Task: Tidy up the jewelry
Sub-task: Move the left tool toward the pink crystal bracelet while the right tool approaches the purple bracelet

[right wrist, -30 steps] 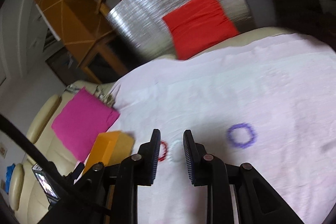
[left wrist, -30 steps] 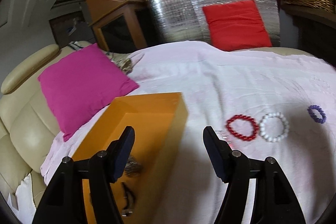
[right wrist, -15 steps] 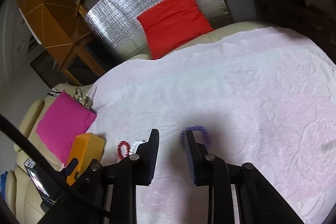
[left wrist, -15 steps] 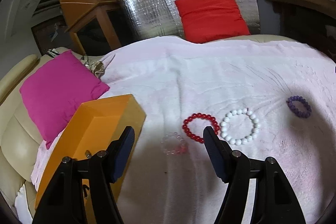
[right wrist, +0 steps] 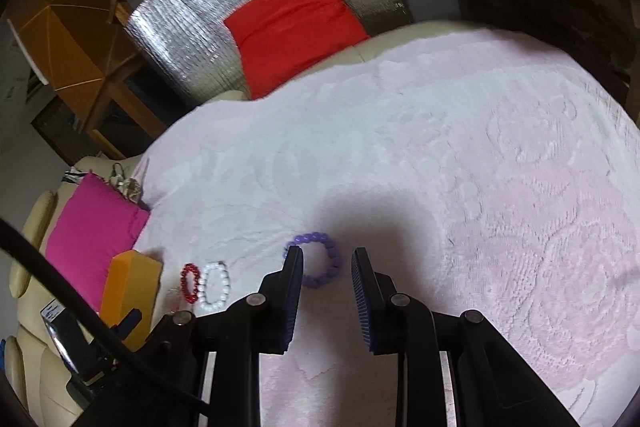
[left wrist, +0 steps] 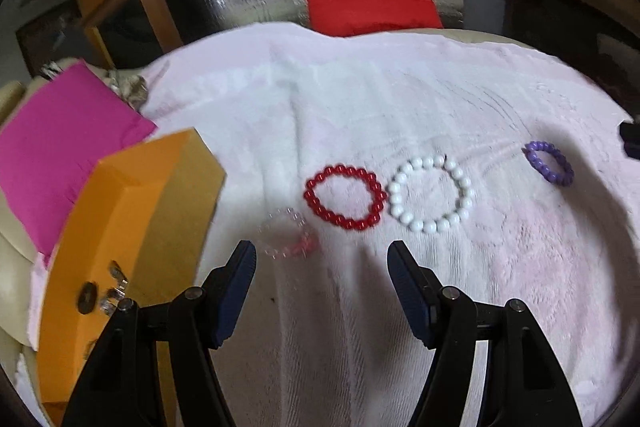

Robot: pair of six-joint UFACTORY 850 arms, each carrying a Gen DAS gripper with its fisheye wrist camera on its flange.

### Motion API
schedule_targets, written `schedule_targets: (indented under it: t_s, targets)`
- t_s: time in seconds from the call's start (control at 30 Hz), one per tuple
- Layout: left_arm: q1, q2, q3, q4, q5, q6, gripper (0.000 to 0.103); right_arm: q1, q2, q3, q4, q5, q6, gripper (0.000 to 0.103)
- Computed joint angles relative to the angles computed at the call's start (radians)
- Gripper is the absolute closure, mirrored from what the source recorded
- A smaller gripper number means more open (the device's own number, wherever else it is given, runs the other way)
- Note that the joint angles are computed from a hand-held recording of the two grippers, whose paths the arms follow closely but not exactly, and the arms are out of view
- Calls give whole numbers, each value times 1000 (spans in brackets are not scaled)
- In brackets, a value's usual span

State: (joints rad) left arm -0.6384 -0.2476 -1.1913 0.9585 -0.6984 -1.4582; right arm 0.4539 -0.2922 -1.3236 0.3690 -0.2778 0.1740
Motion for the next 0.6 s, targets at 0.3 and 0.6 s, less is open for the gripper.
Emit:
schedule_targets:
  t_s: [0.3,0.6]
  targets:
    - [73,76,103,-109,225,32,34,-2,-63,-52,-4,-82,50,76]
    - [105,81,113,-125,338,-10,34,1,-89,-74,-47,-108,99,76]
